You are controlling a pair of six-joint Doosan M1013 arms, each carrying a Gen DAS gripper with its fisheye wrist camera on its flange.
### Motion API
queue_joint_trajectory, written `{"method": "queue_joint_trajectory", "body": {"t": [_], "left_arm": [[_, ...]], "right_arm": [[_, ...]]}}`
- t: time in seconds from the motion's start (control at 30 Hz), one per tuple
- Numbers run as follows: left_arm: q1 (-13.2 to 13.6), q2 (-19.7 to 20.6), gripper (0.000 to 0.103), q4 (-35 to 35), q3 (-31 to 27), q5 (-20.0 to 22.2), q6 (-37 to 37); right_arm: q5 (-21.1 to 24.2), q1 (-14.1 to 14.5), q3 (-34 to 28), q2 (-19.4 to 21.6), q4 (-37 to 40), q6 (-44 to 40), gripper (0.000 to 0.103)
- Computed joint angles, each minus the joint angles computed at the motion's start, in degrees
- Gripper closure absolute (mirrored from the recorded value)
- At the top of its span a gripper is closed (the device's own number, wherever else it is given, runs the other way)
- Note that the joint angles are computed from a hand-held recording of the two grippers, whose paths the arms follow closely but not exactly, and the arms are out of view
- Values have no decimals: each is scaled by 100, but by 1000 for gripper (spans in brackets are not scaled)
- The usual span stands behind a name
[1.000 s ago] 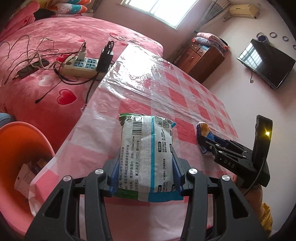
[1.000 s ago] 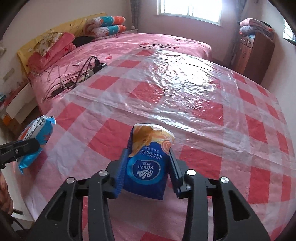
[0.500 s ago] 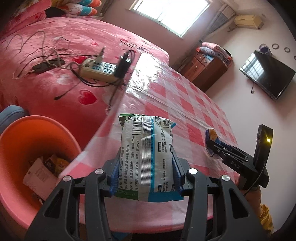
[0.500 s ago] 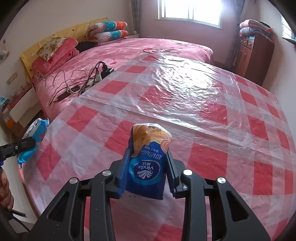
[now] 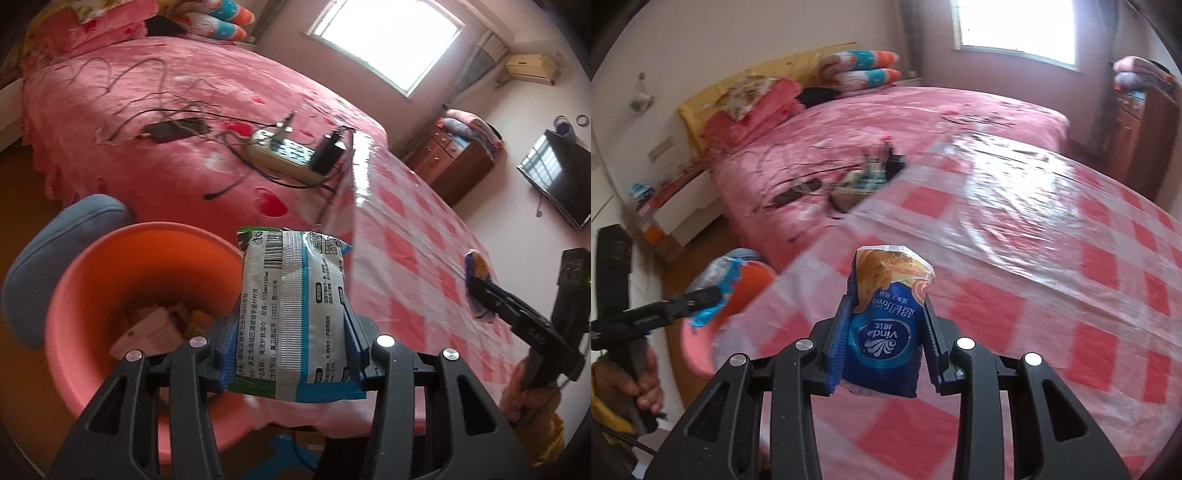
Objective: Collect trash
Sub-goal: 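Carry the wipes pack and tissue pack over the orange bucket, then open both tools to drop the packs into the orange bucket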
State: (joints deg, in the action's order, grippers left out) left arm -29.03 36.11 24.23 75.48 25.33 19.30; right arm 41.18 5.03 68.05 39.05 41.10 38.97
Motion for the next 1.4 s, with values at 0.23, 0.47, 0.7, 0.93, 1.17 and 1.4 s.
{"method": "queue_joint_trajectory", "body": {"t": [0.23,0.47,0.7,0.93,1.17,1.4], "left_arm": [[2,-72,55,456,160,354,-453],[31,-118,55,639,333,590,-707],[38,-92,55,710,365,952,-831],[41,-64,55,759,393,1167,-887],[33,-52,55,853,420,1281,-954],[33,-24,55,854,412,1358,-892]], "right_arm": [[486,228,-149,54,156,-342,66],[920,468,-321,145,167,-498,66],[1129,653,-458,230,102,-641,66],[1250,808,-557,316,76,-763,66],[1297,902,-632,401,-60,-739,66],[1316,957,-698,479,-166,-663,66]]}}
